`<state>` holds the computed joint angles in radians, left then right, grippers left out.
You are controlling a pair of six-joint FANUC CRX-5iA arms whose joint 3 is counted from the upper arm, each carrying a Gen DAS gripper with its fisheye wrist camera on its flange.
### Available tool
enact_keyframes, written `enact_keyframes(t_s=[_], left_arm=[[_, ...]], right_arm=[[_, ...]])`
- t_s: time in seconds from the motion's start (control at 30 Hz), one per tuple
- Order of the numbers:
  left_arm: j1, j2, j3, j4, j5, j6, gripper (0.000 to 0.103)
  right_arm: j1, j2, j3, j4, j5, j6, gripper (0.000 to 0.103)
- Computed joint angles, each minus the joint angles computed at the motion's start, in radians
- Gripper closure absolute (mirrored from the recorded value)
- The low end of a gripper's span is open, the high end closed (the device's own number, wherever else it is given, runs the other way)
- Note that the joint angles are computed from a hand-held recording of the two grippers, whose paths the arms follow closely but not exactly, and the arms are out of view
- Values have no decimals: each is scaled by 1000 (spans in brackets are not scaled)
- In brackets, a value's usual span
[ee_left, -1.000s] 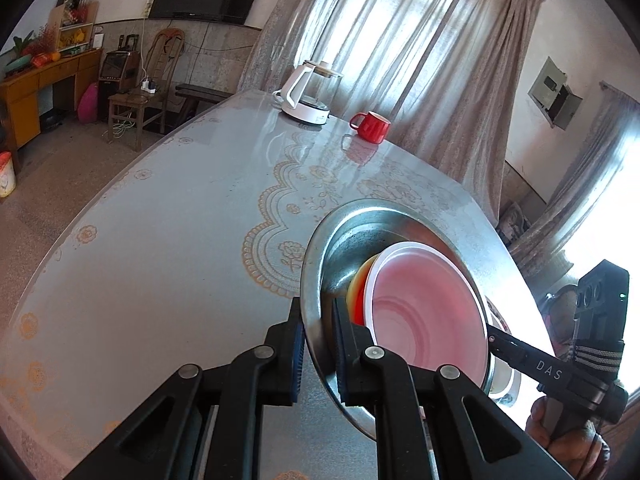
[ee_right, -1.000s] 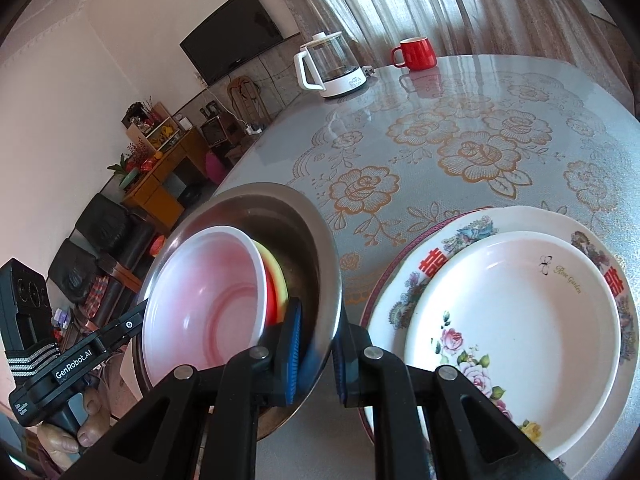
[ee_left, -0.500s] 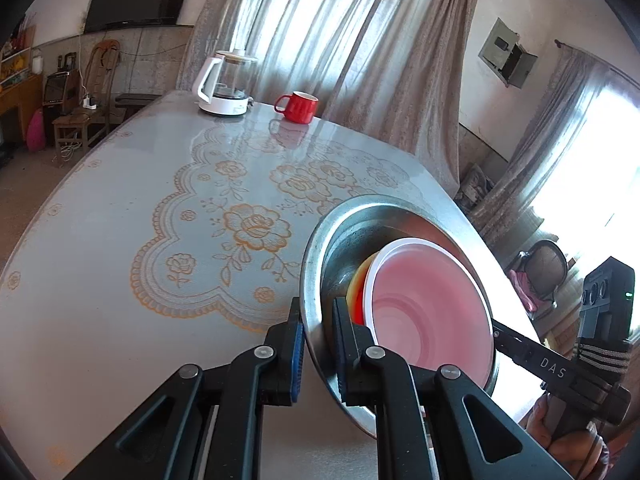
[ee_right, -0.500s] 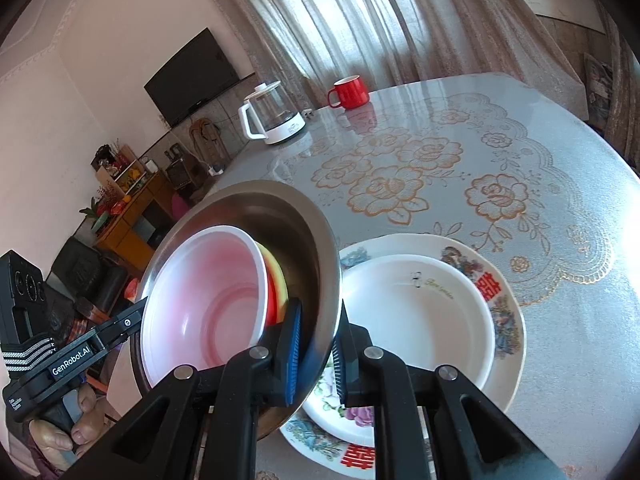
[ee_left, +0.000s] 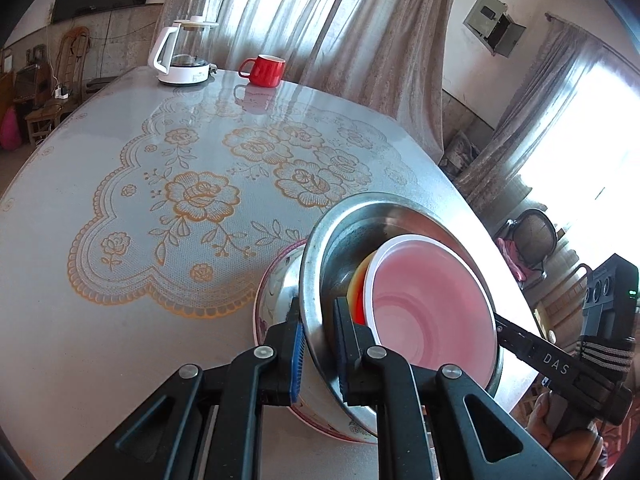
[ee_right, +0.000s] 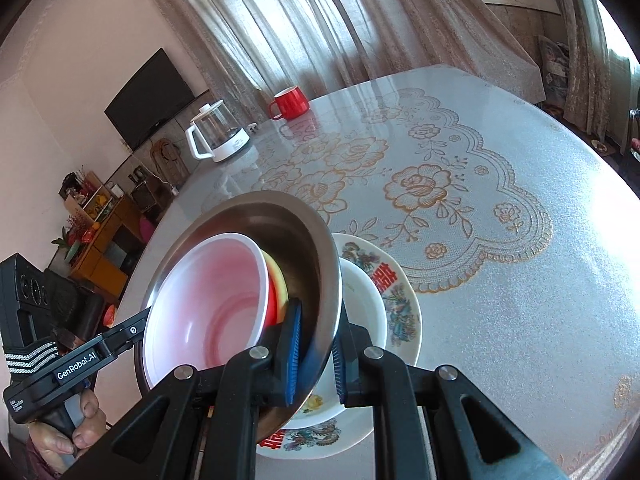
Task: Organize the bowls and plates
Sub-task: 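Carry the steel bowl over the plate stack with both grippers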
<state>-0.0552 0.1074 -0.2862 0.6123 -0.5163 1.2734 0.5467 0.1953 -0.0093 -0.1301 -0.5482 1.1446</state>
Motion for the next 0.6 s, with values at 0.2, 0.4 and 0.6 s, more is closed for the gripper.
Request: enact_keyframes(t_s=[0.2,0.4,0.6], left_arm=[[-6,34,23,-19,-29,11,89],[-15,51,37,-56,-45,46,88],[-17,41,26,-46,-38,40,88]], right_arm=[[-12,30,15,5,-42,-33,90],[-16,36,5,21,-46,-60,88],[-12,33,-1,50,-50,-84,88]])
